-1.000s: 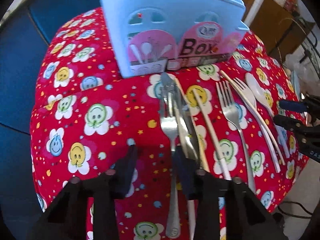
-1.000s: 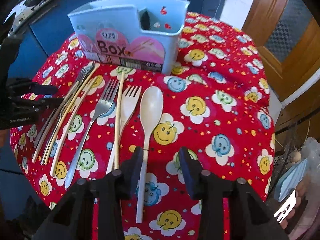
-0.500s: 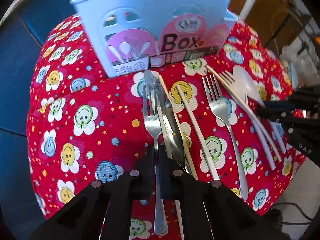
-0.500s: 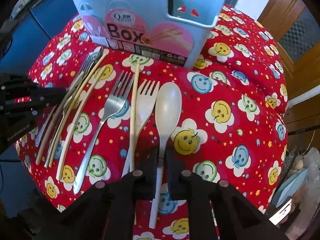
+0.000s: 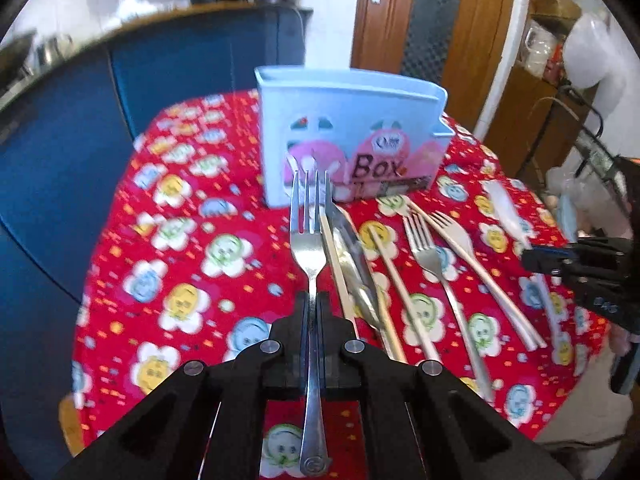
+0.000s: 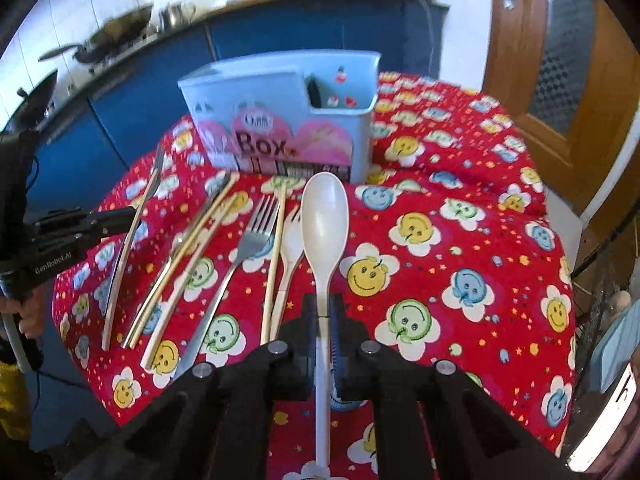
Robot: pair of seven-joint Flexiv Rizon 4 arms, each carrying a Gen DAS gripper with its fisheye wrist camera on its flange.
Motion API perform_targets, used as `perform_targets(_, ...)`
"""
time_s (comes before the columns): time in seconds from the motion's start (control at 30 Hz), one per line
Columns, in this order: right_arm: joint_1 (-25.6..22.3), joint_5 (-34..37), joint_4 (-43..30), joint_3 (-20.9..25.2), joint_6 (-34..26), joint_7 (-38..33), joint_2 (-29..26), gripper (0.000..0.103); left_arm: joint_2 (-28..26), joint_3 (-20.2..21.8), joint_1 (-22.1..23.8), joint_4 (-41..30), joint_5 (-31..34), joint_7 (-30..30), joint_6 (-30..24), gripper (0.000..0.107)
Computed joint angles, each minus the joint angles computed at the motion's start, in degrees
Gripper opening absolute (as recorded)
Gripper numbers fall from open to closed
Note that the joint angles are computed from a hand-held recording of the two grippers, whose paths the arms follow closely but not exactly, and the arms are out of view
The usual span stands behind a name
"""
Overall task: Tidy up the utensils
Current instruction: 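Close the left tool on the silver fork while the right tool closes on the white spoon, then lift the silver fork with the left tool while the right tool carries the spoon over the caddy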
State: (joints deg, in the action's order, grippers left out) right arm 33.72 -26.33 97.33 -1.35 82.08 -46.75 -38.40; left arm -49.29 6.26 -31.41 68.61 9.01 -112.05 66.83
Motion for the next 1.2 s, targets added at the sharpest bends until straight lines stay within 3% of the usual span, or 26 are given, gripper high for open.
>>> perform_targets(0.2, 7.27, -1.31, 3.03, -9.92, 9.23, 5.85, 0.21, 0.008, -1.15, 7.28, -3.44, -4.00, 5.68, -6.92, 0.28, 0.003)
perform_targets(0.53, 21.85, 9.80, 5.19, -28.65, 22.95, 5.12, -2.07, 0.008, -0.75, 8.60, -2.47, -3.90, 7.52, -14.30, 10.18, 0.003)
perform_targets(0.8, 22.62, 17.87, 0.81, -29.95, 26.38, 0.47, -5.32, 0.008, -1.15, 12.40, -3.53, -5.59, 4.92, -16.42, 16.93, 0.003)
perform_targets(1.2, 20.92, 26.62, -5.52, -28.00, 25.77, -6.63, -8.28, 0.008, -8.72, 14.16, -1.22, -22.12, -0.06, -16.28, 14.34, 0.003)
